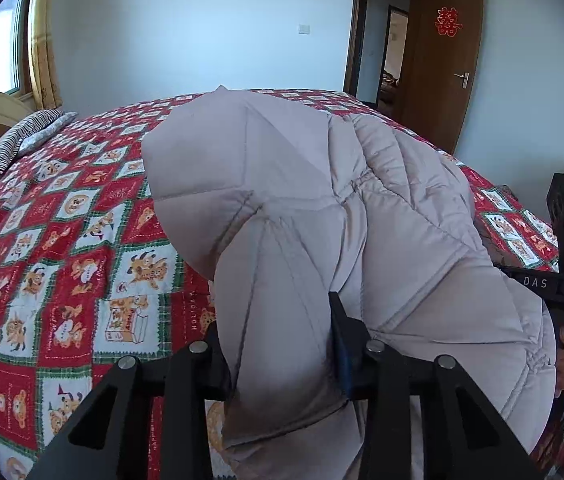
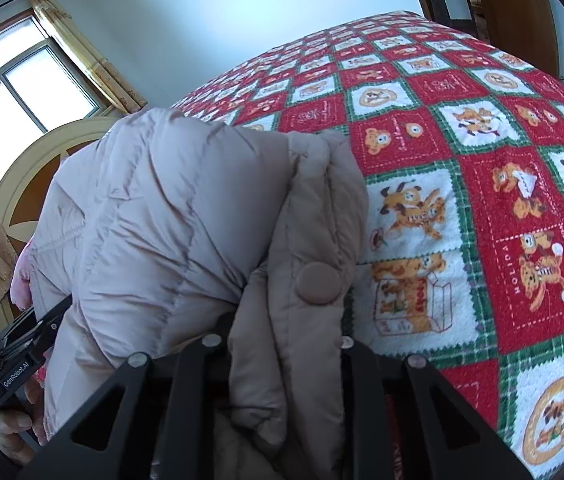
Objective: Fold large clothes
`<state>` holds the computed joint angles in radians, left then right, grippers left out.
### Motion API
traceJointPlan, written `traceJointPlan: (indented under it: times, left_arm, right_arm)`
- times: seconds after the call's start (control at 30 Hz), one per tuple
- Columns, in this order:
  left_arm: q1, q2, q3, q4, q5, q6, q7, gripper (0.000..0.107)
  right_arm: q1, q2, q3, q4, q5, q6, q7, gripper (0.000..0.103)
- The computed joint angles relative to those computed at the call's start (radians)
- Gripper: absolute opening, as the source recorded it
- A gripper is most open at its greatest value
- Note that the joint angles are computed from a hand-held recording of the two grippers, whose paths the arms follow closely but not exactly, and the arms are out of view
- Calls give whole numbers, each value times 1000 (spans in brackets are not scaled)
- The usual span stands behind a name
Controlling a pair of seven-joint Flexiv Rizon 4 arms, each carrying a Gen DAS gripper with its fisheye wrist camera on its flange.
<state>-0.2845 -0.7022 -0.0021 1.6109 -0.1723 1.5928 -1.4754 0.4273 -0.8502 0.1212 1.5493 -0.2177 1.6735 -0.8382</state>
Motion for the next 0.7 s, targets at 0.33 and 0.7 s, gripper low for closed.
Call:
traceJointPlan:
  times: [0.33,0.7]
  left_arm:
    - [11,172,49,221,14,108,-12,32]
    - [-26,343,204,446,-9,177,-48,31]
  right_arm:
    - [40,34,28,22,-18,51,-26,22]
    - [49,-62,201,-179,-87,-62,-128,22]
